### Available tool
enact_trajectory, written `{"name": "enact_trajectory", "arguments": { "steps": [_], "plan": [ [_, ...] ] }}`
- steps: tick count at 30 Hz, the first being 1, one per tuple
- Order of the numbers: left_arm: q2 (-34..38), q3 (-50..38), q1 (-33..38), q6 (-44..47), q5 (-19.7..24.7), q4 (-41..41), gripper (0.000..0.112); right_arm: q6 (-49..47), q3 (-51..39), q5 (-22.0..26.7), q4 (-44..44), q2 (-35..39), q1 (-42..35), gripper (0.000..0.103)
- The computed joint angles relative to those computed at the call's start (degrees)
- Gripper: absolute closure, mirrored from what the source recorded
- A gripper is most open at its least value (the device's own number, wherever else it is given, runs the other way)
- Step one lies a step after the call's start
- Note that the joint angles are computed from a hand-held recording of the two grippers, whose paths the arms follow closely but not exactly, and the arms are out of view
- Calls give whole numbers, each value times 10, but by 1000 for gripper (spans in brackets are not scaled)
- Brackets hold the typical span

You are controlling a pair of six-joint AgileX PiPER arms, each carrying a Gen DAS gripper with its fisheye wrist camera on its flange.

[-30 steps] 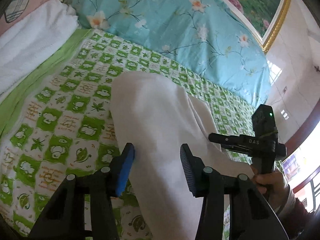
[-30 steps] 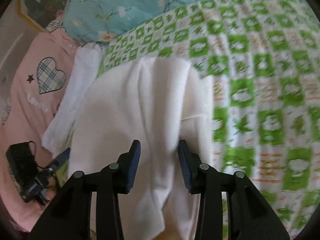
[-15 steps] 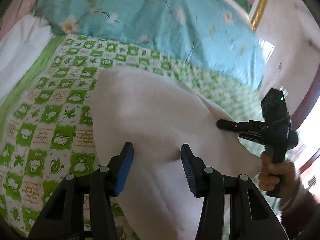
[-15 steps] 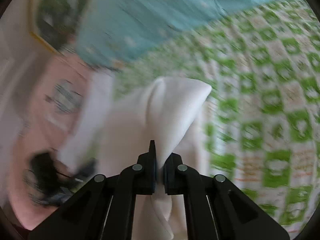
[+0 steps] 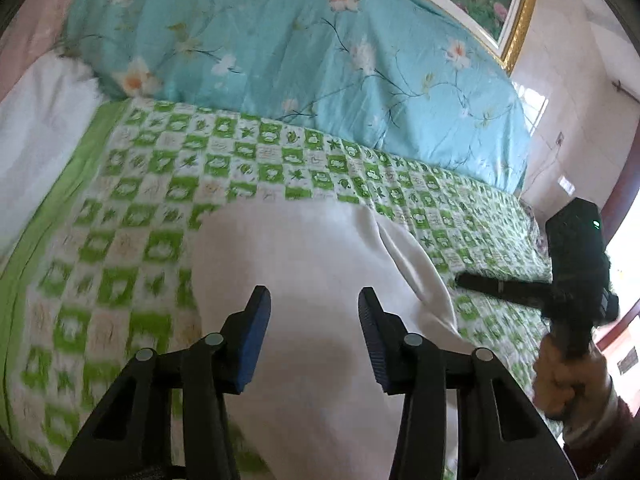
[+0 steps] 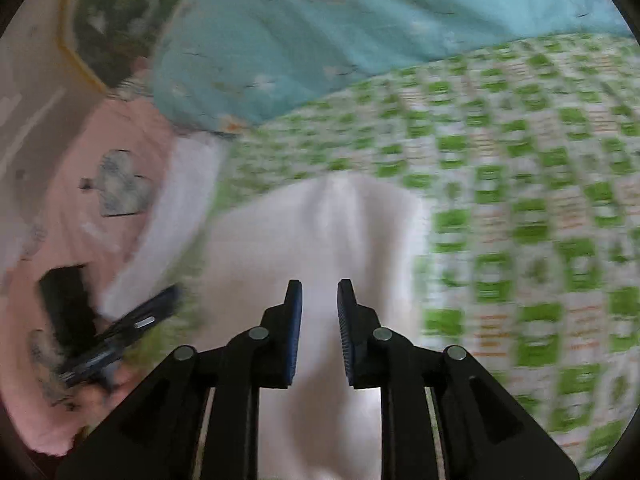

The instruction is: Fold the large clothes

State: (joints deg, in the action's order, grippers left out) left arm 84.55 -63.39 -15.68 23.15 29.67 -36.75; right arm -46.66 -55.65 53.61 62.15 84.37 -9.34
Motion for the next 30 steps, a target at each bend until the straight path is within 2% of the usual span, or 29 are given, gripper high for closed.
{"name": "enact_trajectory", "arguments": {
  "steps": [2,4,5,6,7,8,9,10,16,20,26,29,30],
  "plan": [
    [58,-57,3,-39,15,38,77,25,-16,-8,-12,22,52,83],
    [120,-109,19,-32,48,24,85,40,-18,-51,-24,53,93,86],
    [148,-130,25,-38,58,24,97,65,-19,-77,-46,71,103,86],
    [178,-152,32,-29,74,13,104,67,-13,-89,-51,79,101,97],
    [199,-165,36,-17,82,2,108,47,-3,-97,-32,101,86,103],
    [218,-175,37,-11,84,-1,112,22,6,-93,-8,111,72,103],
    [235,-183,38,0,86,-12,112,-22,18,-70,35,124,46,103],
    [242,-184,42,22,84,-35,112,-45,29,-69,56,126,31,103],
    [240,-175,33,30,59,-19,112,-49,30,-74,58,125,23,103],
    [177,-119,31,3,55,-32,112,-19,31,-73,39,109,30,103],
    [-56,85,7,23,29,-59,111,36,25,-65,-12,71,38,101],
    [-138,162,-21,1,31,-52,111,32,52,-58,-28,10,45,101],
    [-153,176,-41,-33,24,-21,112,30,57,-57,-30,-1,47,101]
  ]
}}
